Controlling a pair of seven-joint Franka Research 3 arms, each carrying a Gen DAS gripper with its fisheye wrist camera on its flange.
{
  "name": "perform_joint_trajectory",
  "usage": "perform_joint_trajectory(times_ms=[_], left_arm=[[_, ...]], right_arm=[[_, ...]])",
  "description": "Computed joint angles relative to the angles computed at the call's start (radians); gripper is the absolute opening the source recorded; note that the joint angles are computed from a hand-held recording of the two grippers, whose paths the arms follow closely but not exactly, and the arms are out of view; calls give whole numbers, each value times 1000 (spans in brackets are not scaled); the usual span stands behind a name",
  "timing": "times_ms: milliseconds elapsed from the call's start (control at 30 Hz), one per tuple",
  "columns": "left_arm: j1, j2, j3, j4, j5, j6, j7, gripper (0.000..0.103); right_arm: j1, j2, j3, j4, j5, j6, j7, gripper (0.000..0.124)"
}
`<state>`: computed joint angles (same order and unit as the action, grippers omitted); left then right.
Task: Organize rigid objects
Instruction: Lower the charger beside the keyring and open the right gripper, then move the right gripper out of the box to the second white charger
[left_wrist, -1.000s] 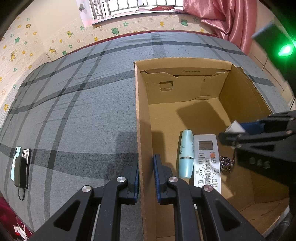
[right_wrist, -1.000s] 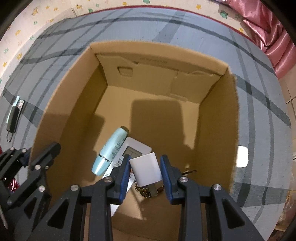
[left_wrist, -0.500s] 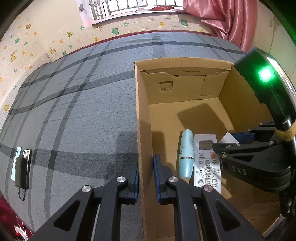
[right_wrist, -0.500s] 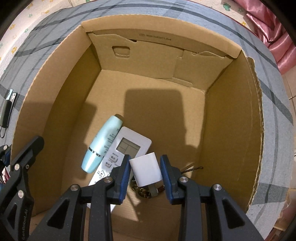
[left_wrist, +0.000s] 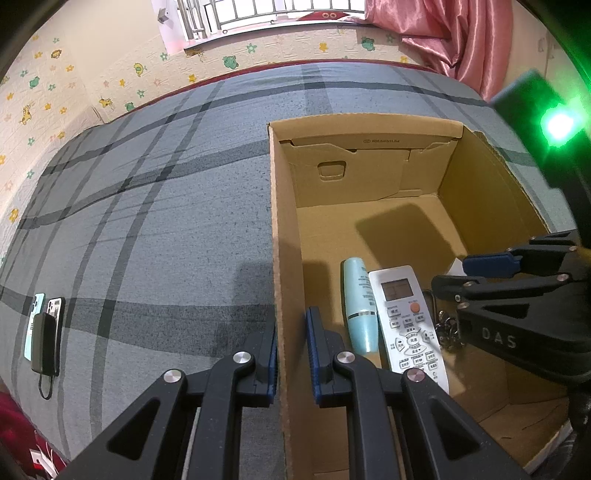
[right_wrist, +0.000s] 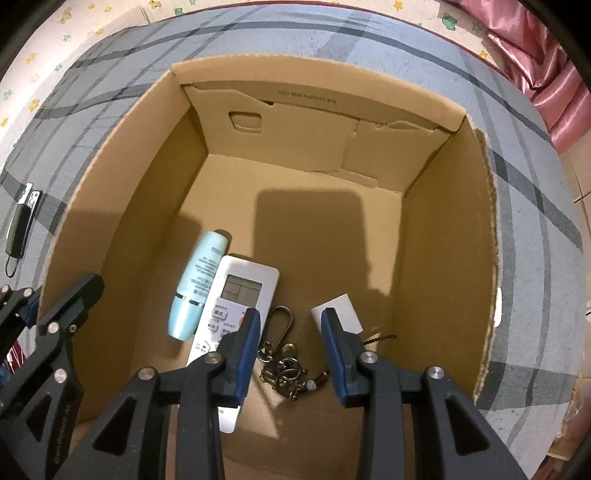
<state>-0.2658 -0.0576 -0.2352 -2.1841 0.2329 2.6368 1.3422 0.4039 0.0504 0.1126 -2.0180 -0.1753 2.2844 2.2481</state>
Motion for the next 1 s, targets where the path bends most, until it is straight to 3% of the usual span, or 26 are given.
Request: perform_joint_trajectory(times_ms=[367, 567, 633, 1000], left_arm=[[1, -3, 0, -2, -2, -2, 2, 14], [1, -2, 0, -1, 0, -3, -1, 14], [1, -2, 0, -1, 1, -3, -1, 14], [1, -3, 0, 0, 4, -5, -2, 14]], right_arm=[[-11, -94, 18, -30, -58, 11, 32, 60], [-36, -146, 30, -51, -79, 43, 63, 87], [-45, -158, 32, -55, -79, 45, 63, 101], [-106, -255, 49, -105, -129, 26, 77, 103]])
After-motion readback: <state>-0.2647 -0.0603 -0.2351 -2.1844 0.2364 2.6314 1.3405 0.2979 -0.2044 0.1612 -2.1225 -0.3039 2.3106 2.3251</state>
